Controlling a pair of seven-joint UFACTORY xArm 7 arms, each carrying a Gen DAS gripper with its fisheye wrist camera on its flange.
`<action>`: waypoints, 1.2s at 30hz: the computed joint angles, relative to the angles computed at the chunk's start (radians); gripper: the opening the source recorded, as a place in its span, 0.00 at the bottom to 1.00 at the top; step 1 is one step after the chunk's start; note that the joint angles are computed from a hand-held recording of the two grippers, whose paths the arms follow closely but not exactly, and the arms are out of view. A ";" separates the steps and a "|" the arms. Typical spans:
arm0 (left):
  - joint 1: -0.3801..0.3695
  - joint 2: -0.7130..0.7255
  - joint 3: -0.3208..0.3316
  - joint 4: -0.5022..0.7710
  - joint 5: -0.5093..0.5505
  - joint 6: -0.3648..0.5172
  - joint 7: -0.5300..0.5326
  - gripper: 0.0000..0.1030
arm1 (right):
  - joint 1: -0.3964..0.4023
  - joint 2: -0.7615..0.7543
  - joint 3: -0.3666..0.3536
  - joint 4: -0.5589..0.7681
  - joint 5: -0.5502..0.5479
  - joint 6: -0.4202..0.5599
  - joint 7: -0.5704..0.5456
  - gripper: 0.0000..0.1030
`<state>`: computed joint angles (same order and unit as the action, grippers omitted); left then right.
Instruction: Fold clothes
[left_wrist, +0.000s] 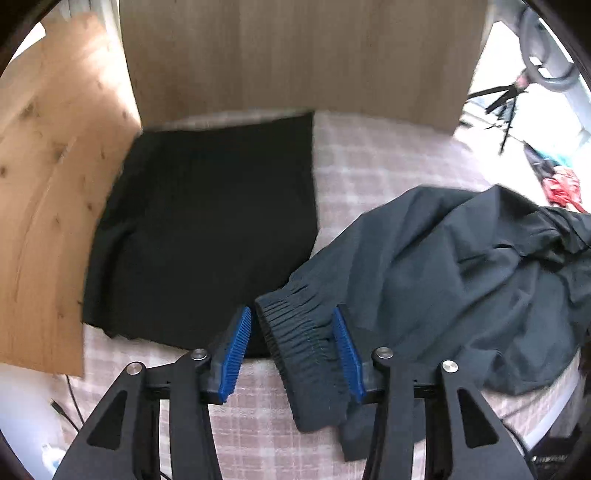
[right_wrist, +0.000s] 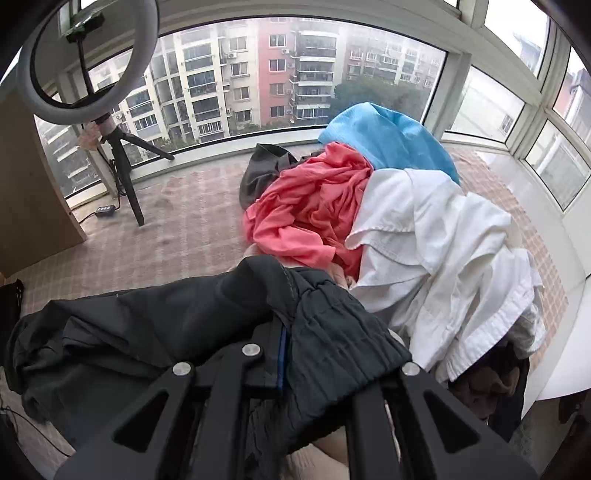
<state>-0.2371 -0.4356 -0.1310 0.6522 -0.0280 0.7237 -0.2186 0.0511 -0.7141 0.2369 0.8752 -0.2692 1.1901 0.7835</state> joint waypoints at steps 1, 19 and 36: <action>-0.002 0.005 0.003 -0.002 -0.011 0.003 -0.005 0.43 | 0.000 0.002 0.002 0.001 -0.004 0.003 -0.002 0.08; 0.135 -0.275 0.007 0.017 0.101 -0.009 -0.142 0.17 | 0.026 0.087 0.038 0.128 -0.020 -0.091 -0.006 0.07; 0.229 0.261 0.015 0.364 0.329 0.020 -0.211 0.23 | 0.050 0.577 -0.110 0.339 -0.077 -0.169 -0.083 0.09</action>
